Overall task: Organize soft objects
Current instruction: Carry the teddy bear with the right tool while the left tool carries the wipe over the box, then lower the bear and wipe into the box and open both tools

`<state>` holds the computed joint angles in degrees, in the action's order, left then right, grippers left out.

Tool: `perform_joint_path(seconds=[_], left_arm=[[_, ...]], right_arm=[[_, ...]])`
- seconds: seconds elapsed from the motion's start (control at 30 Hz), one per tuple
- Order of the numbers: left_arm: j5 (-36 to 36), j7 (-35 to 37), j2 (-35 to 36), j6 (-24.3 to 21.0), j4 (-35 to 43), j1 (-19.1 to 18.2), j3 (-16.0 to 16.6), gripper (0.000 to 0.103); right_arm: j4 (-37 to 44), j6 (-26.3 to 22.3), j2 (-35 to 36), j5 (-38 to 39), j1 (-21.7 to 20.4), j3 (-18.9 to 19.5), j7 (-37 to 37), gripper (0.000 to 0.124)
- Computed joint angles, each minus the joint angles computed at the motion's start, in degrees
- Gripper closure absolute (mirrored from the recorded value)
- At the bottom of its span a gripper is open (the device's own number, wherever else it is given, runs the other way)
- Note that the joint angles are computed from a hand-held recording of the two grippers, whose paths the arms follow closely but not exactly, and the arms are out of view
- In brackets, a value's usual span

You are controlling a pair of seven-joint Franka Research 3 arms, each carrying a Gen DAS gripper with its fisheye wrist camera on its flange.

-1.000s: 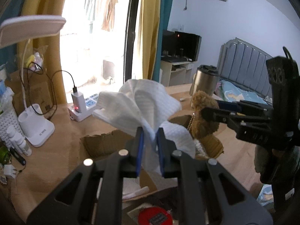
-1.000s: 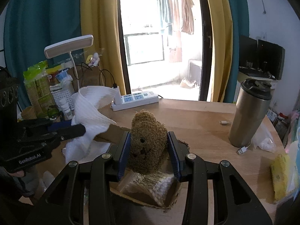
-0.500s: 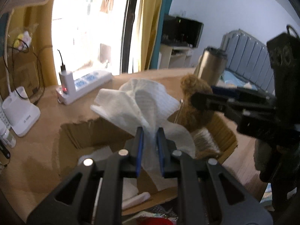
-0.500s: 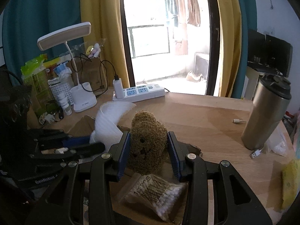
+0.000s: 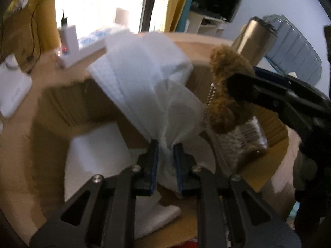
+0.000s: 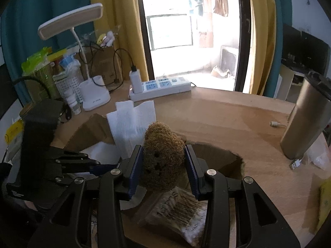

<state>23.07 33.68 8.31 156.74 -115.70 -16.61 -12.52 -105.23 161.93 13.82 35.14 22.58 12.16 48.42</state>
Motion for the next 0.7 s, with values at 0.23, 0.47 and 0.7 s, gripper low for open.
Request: perform_joint_path(seconds=[0.23, 0.47, 0.7], left_arm=[[-2.50, 0.39, -1.71, 0.94, -1.49, 0.58, -0.21, 0.073], [-2.24, -1.40, -7.24, 6.20, -7.00, 1.70, -0.13, 0.033], [5.92, -11.22, -13.98, 9.18, -12.36, 4.28, -0.85, 0.033]], right_arm=[[-0.18, -0.92, -0.09, -1.37, 0.99, -0.28, 1.06, 0.082], [0.25, 0.30, -0.02, -4.03, 1.83, -0.82, 4.51, 0.082], [1.97, -1.34, 1.04, -7.71, 3.28, -1.08, 8.69, 0.082]])
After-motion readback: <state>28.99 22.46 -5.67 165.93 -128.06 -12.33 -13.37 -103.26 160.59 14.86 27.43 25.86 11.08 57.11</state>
